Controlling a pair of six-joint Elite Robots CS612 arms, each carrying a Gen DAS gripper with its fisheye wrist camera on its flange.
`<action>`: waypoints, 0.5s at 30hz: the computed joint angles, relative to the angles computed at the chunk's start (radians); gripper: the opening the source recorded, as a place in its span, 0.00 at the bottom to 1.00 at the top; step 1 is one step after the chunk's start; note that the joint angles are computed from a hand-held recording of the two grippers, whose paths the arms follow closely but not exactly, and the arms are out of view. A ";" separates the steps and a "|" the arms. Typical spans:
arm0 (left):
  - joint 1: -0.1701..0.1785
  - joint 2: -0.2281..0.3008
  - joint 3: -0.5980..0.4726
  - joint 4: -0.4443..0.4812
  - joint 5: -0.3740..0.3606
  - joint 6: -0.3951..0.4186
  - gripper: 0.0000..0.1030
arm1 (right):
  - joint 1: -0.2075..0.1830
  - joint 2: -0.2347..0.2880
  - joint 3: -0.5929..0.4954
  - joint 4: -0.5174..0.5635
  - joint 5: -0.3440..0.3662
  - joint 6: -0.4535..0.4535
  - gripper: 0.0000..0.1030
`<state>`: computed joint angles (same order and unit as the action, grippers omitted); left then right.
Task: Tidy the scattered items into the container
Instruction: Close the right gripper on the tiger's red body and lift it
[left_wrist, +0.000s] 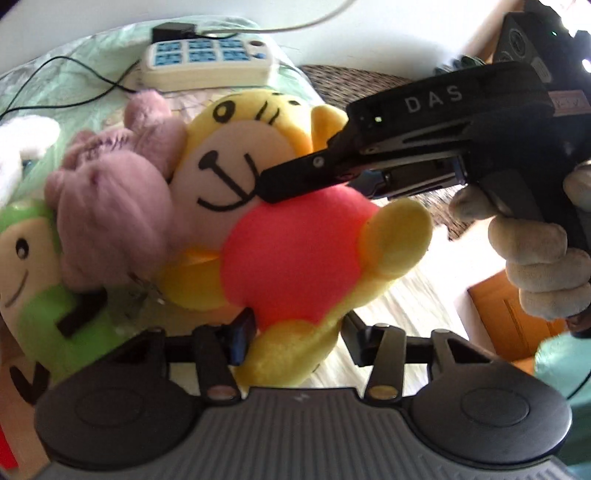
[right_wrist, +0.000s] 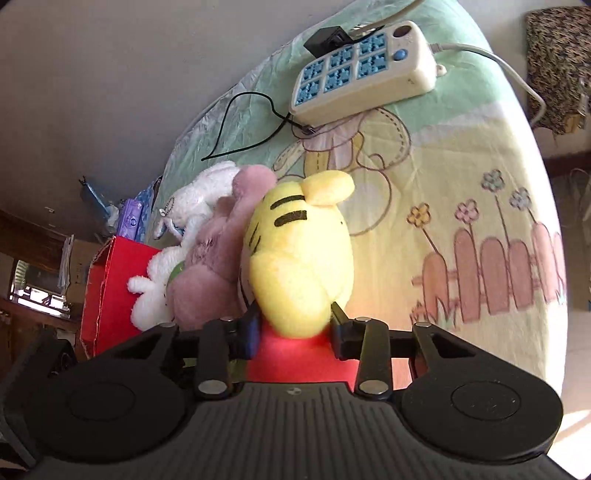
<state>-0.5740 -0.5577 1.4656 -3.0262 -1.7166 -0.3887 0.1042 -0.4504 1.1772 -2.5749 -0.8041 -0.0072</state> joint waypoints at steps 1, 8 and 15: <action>-0.003 -0.009 0.018 -0.010 -0.020 0.021 0.48 | 0.000 -0.020 0.035 -0.016 -0.023 0.025 0.37; -0.032 -0.028 0.077 -0.055 -0.016 0.104 0.83 | 0.017 -0.116 0.223 -0.150 -0.174 0.068 0.45; -0.039 -0.010 0.062 -0.102 0.041 0.105 0.83 | 0.026 -0.083 0.204 -0.264 -0.212 0.112 0.60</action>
<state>-0.6134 -0.5674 1.5272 -3.1285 -1.6751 -0.2836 0.1306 -0.5336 1.3812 -2.8393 -1.0165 0.1045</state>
